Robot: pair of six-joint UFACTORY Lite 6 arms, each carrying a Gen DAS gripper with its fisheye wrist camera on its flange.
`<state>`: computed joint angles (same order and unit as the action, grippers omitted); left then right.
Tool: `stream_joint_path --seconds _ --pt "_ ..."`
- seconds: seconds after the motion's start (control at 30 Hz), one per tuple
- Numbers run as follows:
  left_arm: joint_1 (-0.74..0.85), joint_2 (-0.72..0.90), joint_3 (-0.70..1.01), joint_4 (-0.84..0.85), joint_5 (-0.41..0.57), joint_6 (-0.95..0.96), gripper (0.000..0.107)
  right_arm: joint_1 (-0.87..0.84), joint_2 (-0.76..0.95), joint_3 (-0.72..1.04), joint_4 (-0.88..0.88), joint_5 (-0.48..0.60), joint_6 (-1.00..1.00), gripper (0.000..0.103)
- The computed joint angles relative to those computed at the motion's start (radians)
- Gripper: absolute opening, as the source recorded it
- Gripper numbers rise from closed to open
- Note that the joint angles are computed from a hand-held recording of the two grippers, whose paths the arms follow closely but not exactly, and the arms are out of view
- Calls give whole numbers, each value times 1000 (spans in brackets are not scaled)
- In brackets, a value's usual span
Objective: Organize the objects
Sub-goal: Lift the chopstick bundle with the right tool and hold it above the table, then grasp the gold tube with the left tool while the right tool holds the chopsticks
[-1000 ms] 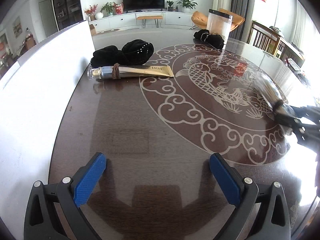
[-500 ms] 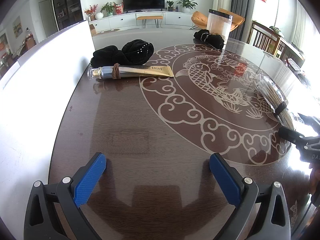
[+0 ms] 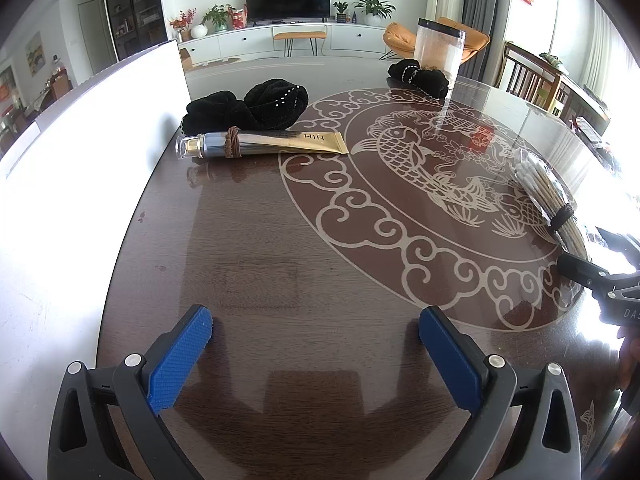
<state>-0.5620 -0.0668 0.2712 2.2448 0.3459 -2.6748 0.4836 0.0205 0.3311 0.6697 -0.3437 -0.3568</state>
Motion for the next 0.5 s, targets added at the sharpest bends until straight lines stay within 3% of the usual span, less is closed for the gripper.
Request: stream_joint_path --seconds 0.33,0.4,0.5 --pt "17 -9 -4 44 -19 -9 103 10 1 4 39 -5 -32 101" --pt "55 -2 28 50 -82 58 103 16 3 6 58 -10 -47 101" --pt "141 106 189 -71 -229 348 103 33 5 8 100 -22 -80 101"
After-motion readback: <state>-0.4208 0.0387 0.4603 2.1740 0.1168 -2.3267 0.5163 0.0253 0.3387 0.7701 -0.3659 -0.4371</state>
